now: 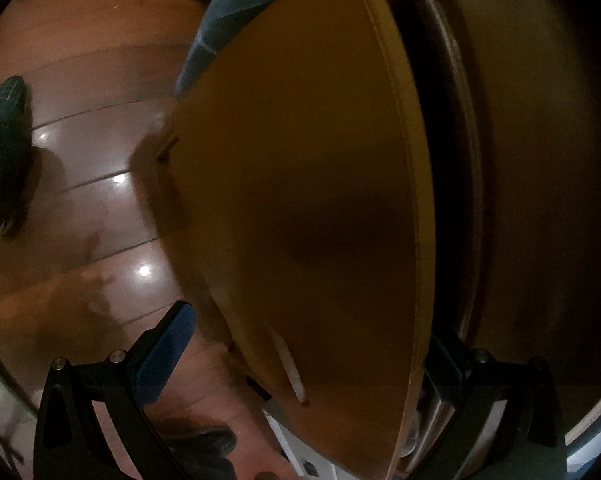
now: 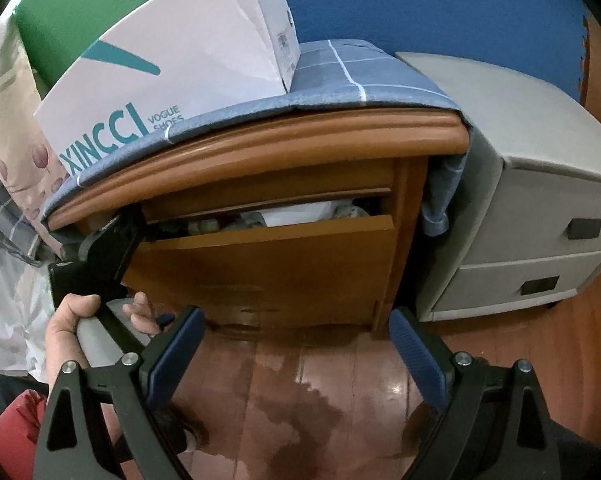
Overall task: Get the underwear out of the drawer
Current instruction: 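Hook the left gripper on the drawer front and pull it open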
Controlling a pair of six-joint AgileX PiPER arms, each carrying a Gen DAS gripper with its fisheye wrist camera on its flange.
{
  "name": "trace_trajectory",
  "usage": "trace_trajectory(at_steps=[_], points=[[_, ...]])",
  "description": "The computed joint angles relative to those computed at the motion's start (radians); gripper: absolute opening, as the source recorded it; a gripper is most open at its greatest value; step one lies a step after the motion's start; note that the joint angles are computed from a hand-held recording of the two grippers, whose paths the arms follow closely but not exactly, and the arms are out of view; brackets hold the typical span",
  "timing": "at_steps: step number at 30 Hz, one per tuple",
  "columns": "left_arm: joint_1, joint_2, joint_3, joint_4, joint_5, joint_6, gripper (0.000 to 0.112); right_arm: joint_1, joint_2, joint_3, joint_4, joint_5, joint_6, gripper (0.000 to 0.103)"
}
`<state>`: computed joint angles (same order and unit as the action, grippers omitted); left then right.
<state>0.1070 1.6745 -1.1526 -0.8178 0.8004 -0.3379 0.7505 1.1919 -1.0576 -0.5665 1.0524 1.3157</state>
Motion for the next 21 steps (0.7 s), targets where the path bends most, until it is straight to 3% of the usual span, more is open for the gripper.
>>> trace_trajectory(at_steps=[3,8,16,21], points=[[-0.036,0.014,-0.118,0.217,0.089,-0.21,0.103,-0.001,-0.008,0.0,-0.003,0.0,0.007,0.096],[-0.086,0.009,-0.165,0.383,0.153,-0.321,0.103,-0.009,-0.016,0.0,0.001,-0.003,0.014,0.096],[-0.088,-0.053,-0.133,0.45,0.2,-0.334,0.103,-0.02,-0.019,-0.003,-0.013,0.012,0.01,0.096],[-0.059,-0.124,-0.023,0.433,0.173,-0.242,0.103,-0.005,-0.012,-0.014,-0.033,0.039,0.006,0.096]])
